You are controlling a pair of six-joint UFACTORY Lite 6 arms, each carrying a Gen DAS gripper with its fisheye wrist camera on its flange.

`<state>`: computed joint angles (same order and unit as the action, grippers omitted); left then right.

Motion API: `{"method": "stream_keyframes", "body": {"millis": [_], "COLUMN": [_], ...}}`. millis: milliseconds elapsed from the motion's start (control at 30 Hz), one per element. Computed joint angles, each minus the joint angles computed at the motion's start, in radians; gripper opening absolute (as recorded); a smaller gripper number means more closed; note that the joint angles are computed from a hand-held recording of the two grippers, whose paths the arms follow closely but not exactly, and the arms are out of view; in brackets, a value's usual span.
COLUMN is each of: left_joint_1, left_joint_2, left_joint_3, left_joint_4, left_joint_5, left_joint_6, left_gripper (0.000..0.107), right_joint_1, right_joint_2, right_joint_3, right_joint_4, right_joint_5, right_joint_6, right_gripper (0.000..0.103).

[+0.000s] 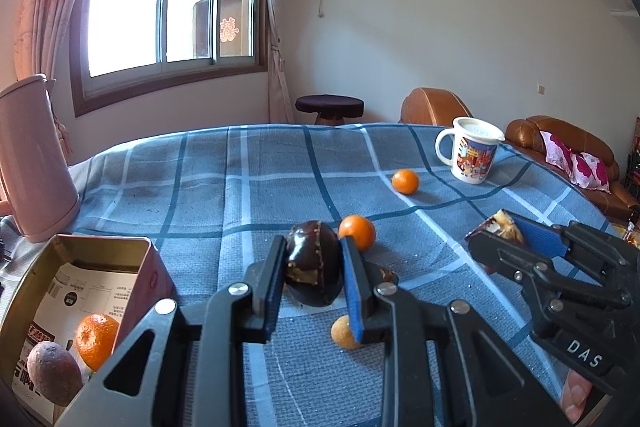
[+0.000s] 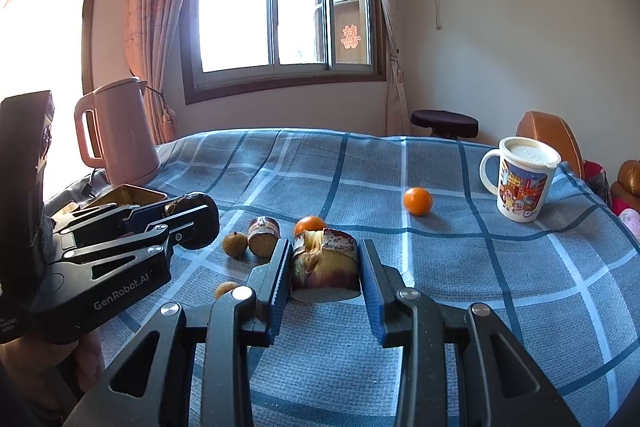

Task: Organize fruits
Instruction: 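Lift the mangosteen with the left tool while the right tool lifts the snack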

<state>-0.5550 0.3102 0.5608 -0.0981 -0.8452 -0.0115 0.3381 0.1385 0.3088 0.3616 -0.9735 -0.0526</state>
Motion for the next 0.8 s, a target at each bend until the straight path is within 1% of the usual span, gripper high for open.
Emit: {"method": "stream_keyframes", "body": {"millis": [433, 800], "left_joint_1": [-0.028, -0.066], "left_joint_2": [-0.021, -0.043], "left_joint_3": [-0.048, -0.086], "left_joint_4": [-0.061, -0.134], "left_joint_5": [-0.073, -0.136], "left_joint_6": [0.032, 0.071], "left_gripper": [0.028, 0.028], "right_joint_1": [0.047, 0.071], "right_joint_2": [-0.027, -0.031], "right_joint_3": [-0.060, -0.088], "right_joint_4": [0.028, 0.046], "right_joint_5": [-0.114, -0.181], "right_joint_6": [-0.014, -0.020], "right_gripper": [0.036, 0.036]}}
